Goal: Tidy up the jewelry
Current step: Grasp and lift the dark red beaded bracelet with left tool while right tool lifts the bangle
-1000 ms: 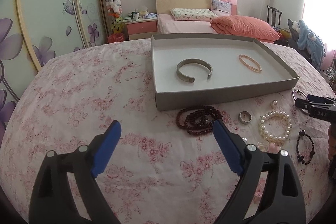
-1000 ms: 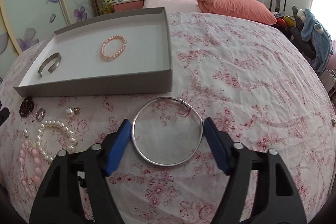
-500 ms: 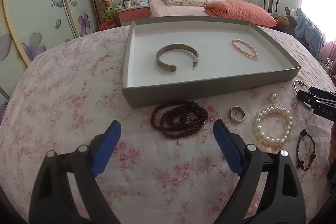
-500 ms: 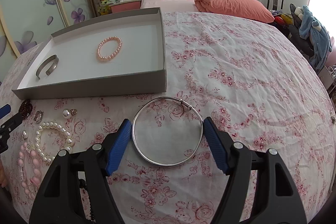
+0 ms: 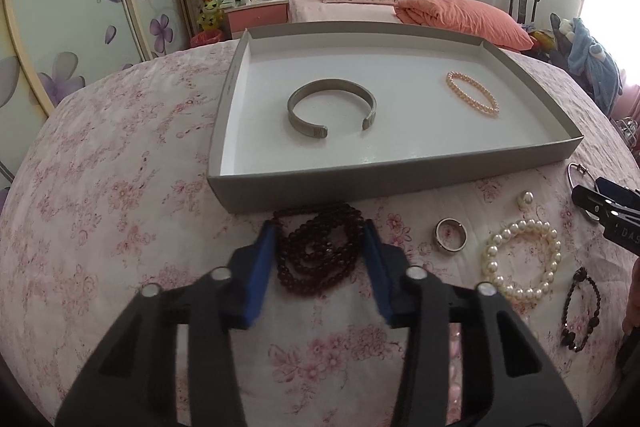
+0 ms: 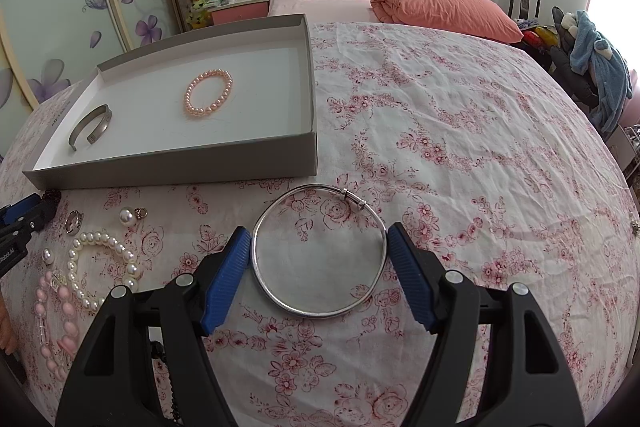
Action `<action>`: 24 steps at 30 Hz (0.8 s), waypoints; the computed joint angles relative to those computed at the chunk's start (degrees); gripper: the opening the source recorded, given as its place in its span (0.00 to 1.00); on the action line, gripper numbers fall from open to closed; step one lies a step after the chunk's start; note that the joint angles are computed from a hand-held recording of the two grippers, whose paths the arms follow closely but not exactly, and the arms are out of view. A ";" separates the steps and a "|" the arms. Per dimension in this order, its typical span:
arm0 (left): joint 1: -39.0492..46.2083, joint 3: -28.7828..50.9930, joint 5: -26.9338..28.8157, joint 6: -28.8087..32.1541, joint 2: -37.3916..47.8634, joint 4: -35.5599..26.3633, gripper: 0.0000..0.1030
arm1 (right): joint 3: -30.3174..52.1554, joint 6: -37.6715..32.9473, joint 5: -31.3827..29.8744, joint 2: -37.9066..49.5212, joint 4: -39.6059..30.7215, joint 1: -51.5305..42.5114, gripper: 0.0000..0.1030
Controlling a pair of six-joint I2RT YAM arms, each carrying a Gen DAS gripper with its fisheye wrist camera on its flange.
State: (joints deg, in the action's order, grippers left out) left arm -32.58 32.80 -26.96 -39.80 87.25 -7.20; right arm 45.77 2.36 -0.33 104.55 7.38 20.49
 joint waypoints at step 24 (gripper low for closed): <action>-0.06 -0.36 -0.73 -2.03 -1.28 -1.38 0.20 | 0.35 0.02 0.06 0.18 -0.21 0.05 0.69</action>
